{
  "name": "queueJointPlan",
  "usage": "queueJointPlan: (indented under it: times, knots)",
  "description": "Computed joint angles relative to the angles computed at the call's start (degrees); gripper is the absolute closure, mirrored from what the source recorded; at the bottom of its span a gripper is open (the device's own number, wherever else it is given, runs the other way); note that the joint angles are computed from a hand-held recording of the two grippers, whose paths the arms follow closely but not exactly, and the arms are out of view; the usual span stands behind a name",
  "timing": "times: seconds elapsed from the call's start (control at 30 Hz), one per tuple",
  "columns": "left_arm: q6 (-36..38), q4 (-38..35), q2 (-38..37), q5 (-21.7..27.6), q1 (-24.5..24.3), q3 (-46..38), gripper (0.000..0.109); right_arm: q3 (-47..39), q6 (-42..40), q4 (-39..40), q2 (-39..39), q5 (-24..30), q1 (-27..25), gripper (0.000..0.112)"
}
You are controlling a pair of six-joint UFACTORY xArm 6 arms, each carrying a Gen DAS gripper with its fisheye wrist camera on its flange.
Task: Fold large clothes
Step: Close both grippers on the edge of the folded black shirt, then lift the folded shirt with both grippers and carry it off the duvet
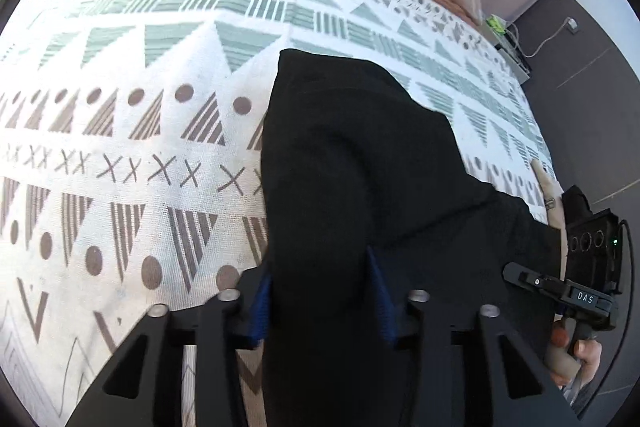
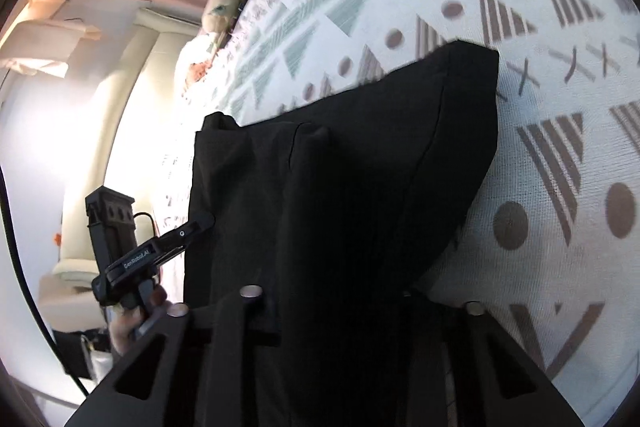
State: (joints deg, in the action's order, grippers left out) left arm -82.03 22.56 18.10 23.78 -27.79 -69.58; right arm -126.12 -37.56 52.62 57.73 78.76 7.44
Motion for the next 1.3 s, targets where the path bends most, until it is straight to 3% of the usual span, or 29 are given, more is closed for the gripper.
queueJointPlan:
  times: [0.1, 0.23, 0.63, 1.0, 1.3]
  knots:
    - [-3.3, 4.0, -2.8, -0.1, -0.9, 0.9, 0.082, 13.5, -8.9, 3.4, -9.9, -5.6, 0.4, 0.093]
    - [-8.4, 10.8, -6.8, 0.7, -2.5, 2.1, 0.086, 23.9, -13.5, 4.9, -18.8, -10.0, 0.5, 0.093]
    - [-22.4, 25.6, -14.9, 7.4, -10.5, 1.6, 0.088, 47.9, -23.7, 11.8, -42.8, -14.8, -2.0, 0.094]
    - [-25.1, 30.3, -17.4, 14.5, -17.5, -3.0, 0.089, 57.8, -29.2, 15.9, -56.2, -13.4, -5.2, 0.094]
    - [-20.6, 29.4, -11.4, 16.6, -20.9, -14.9, 0.089, 58.7, -29.7, 16.1, -63.0, -10.2, -11.4, 0.094]
